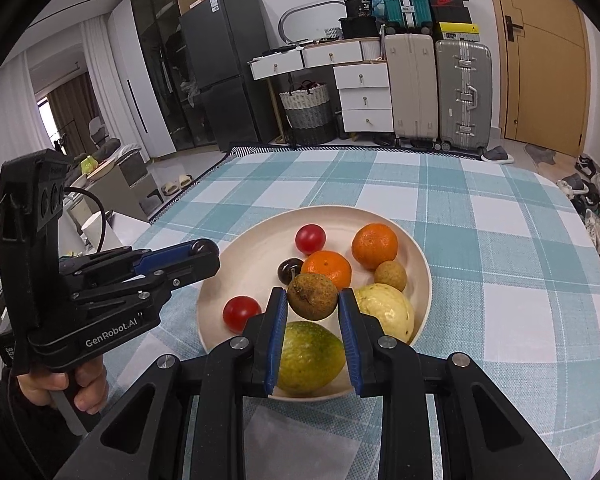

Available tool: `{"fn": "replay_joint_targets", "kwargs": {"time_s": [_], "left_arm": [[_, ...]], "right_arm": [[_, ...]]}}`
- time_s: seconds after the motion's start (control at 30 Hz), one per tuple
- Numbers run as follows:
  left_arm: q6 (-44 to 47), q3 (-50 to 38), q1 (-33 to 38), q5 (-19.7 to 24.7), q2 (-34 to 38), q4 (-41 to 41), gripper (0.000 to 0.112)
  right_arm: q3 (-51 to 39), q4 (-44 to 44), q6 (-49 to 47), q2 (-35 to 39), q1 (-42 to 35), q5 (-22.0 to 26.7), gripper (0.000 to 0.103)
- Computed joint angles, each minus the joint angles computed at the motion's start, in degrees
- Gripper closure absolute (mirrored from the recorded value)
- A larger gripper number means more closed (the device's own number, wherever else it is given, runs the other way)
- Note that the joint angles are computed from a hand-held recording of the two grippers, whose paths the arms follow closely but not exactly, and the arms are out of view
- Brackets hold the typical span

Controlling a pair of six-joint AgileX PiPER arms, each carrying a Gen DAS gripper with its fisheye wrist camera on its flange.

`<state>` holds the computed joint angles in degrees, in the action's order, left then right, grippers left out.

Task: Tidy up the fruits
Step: 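Carry the plum and brown fruit in both tools over the plate, then open both tools to drop the plum and brown fruit onto the plate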

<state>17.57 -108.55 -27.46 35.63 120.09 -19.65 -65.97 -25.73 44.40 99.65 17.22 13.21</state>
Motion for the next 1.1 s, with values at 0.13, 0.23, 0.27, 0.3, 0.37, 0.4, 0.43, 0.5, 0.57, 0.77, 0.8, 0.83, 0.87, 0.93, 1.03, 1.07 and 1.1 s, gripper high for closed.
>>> {"fn": "replay_joint_targets", "kwargs": {"time_s": [0.13,0.23,0.27,0.3,0.37,0.4,0.43,0.5,0.57,0.77,0.8,0.83,0.87,0.93,1.03,1.07,1.1], "left_arm": [[-1.3,-2.1,-0.2,0.7,1.9,1.2,0.093],[-1.8,-3.0,-0.3,0.8,2.9,1.8,0.093],[-2.0,-3.2,-0.3,0.9,3.1,2.0,0.093],[-2.0,-3.6,-0.3,1.2,3.4,2.0,0.093],[-2.5,-3.8,-0.5,1.0,3.8,3.1,0.093],[-2.9,-3.9,-0.8,1.0,3.9,3.8,0.093],[-2.8,-3.9,-0.8,0.9,4.0,3.9,0.093],[-2.3,-4.0,-0.8,1.1,4.1,3.3,0.093],[-2.4,-4.3,-0.9,1.3,4.4,3.5,0.093],[-2.7,-4.3,-0.9,1.6,4.4,3.8,0.093],[-2.6,-4.2,-0.9,1.7,4.4,3.7,0.093],[-2.5,-4.2,-0.9,1.7,4.4,3.7,0.093],[-2.5,-4.2,-0.9,1.6,4.4,3.6,0.093],[-2.5,-3.9,-0.9,1.7,4.2,3.6,0.093],[-2.6,-4.1,-0.8,1.9,4.4,3.6,0.093],[-2.5,-4.0,-0.8,1.8,4.3,3.5,0.093],[-2.3,-4.0,-0.8,1.7,4.3,3.3,0.093]], "right_arm": [[-1.4,1.3,-1.9,1.4,0.0,0.5,0.076],[-2.3,2.6,-3.4,2.2,0.1,0.9,0.076],[-2.6,2.1,-2.9,2.5,0.1,1.0,0.076],[-2.9,1.0,-1.9,2.8,0.2,1.4,0.076],[-3.1,0.1,-0.9,3.2,0.2,1.5,0.076],[-3.3,0.5,-1.4,3.5,0.1,1.6,0.076],[-3.6,0.1,-1.1,3.7,0.2,1.9,0.076],[-3.7,-1.8,0.6,3.7,0.6,2.4,0.076],[-3.8,-2.5,1.3,3.9,0.8,2.7,0.076],[-4.2,-5.4,3.7,4.2,1.3,3.5,0.076],[-4.2,-5.3,3.7,4.2,1.3,3.5,0.076],[-4.1,-5.1,3.6,4.1,1.2,3.5,0.076],[-4.1,-5.1,3.7,4.0,1.2,3.6,0.076],[-3.8,-6.3,4.9,3.8,1.2,3.6,0.076],[-2.9,-10.6,9.8,2.9,1.5,3.7,0.074],[-2.5,-11.9,11.1,2.6,1.6,3.9,0.073],[-2.2,-14.1,13.2,2.2,1.9,4.4,0.073]]}}
